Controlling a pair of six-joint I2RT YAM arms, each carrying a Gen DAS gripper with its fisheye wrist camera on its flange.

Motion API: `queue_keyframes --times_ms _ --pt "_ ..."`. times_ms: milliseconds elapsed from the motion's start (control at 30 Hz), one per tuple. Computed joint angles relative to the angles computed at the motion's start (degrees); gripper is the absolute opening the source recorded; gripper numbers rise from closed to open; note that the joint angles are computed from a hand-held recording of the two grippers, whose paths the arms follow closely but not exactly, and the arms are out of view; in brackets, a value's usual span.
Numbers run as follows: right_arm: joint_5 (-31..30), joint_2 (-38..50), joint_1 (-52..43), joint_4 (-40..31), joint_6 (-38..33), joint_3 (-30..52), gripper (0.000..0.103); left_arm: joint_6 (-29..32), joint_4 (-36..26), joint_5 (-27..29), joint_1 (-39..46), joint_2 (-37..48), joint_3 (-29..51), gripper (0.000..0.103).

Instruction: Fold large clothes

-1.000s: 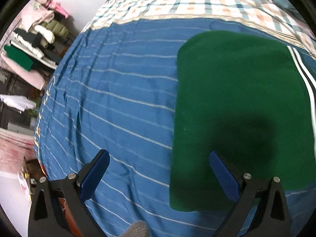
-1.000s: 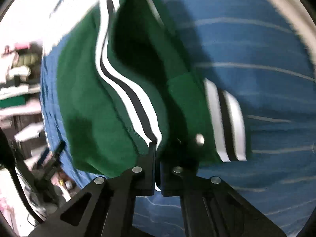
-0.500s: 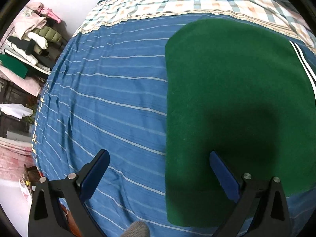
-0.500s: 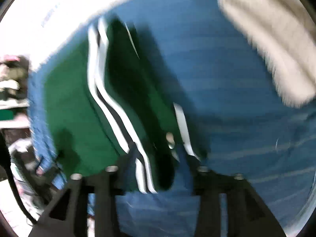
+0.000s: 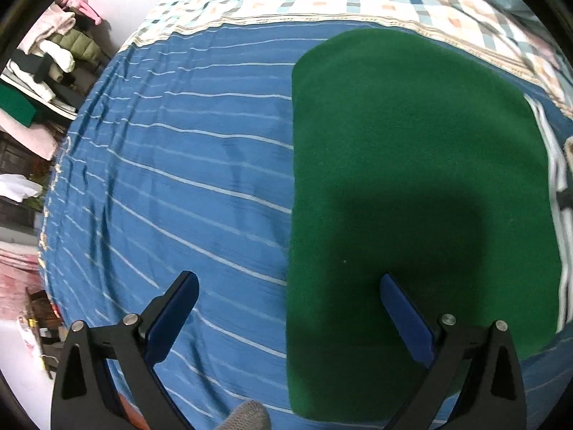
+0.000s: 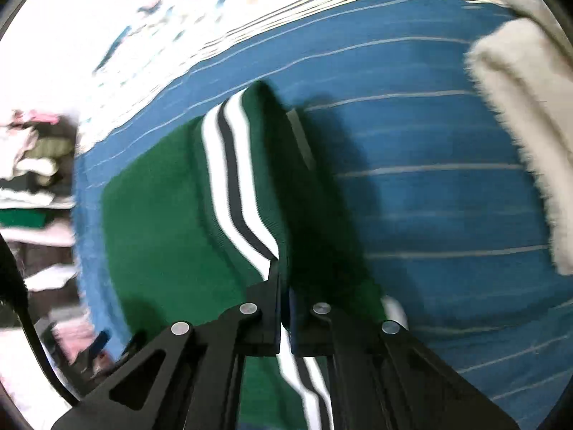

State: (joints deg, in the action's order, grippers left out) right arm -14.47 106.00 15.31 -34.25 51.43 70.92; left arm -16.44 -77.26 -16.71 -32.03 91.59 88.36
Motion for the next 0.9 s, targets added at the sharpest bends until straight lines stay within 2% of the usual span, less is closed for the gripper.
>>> queue_keyframes --times_ms 133,200,267,333,367,433,467,533,633,667,700,733,833,900 --pt "-3.9 4.3 0.2 1.6 0.8 0.9 0.003 0.5 -1.5 1.4 0.0 1.0 1.8 0.103" --pt "-6.6 3.7 -0.5 -1.1 -0.5 2.1 0.014 0.3 -3.0 4.8 1.2 1.3 3.1 0.103" --pt "-7.4 -0.2 -1.1 -3.0 -1.8 -0.7 0.031 -0.6 -4.4 7.9 2.1 1.6 4.3 0.103" --pt "-8.6 -5.3 -1.2 -5.3 -3.0 -4.6 0.045 -1.8 -5.9 10.3 2.2 1.8 5.6 0.103" --pt "-9.6 -7.4 -0.6 -5.2 -2.2 -6.9 0.048 -2.4 -6.8 11.1 2.0 2.1 6.2 0.103" --pt "-13.4 -10.3 0.3 -4.3 -0.1 -10.8 0.049 -3.5 -8.3 12.9 1.3 2.7 7.5 0.103" --pt "-16.3 -11.1 1.4 -1.7 2.2 -14.1 0.049 -4.2 -9.1 14.0 0.8 3.1 8.2 0.103" --pt "-16.7 -10.4 5.5 3.3 7.7 -17.4 0.049 -4.8 -9.9 16.3 0.0 3.3 8.9 0.103" --pt "-15.4 -11.7 8.1 11.0 13.3 -22.3 0.047 -5.6 -11.6 17.1 -3.5 4.3 11.0 0.103" --pt "-14.5 -12.1 8.4 12.2 14.4 -23.1 0.024 -5.8 -11.7 16.9 -4.8 4.4 11.3 0.103" --pt "-14.0 -12.9 8.5 13.9 15.6 -24.2 0.005 -6.3 -11.8 16.4 -7.0 4.6 11.7 0.103" --pt "-13.4 -13.9 9.0 15.3 17.6 -25.1 0.002 -6.4 -11.8 16.1 -8.0 4.8 11.8 0.103" --pt "-5.0 -18.1 11.3 6.0 16.6 -22.1 0.002 -7.3 -11.7 15.8 -12.1 5.4 12.3 0.103" --pt "-1.9 -19.9 11.1 2.9 18.3 -23.0 0.002 -7.1 -11.3 15.3 -13.6 5.7 12.3 0.103"
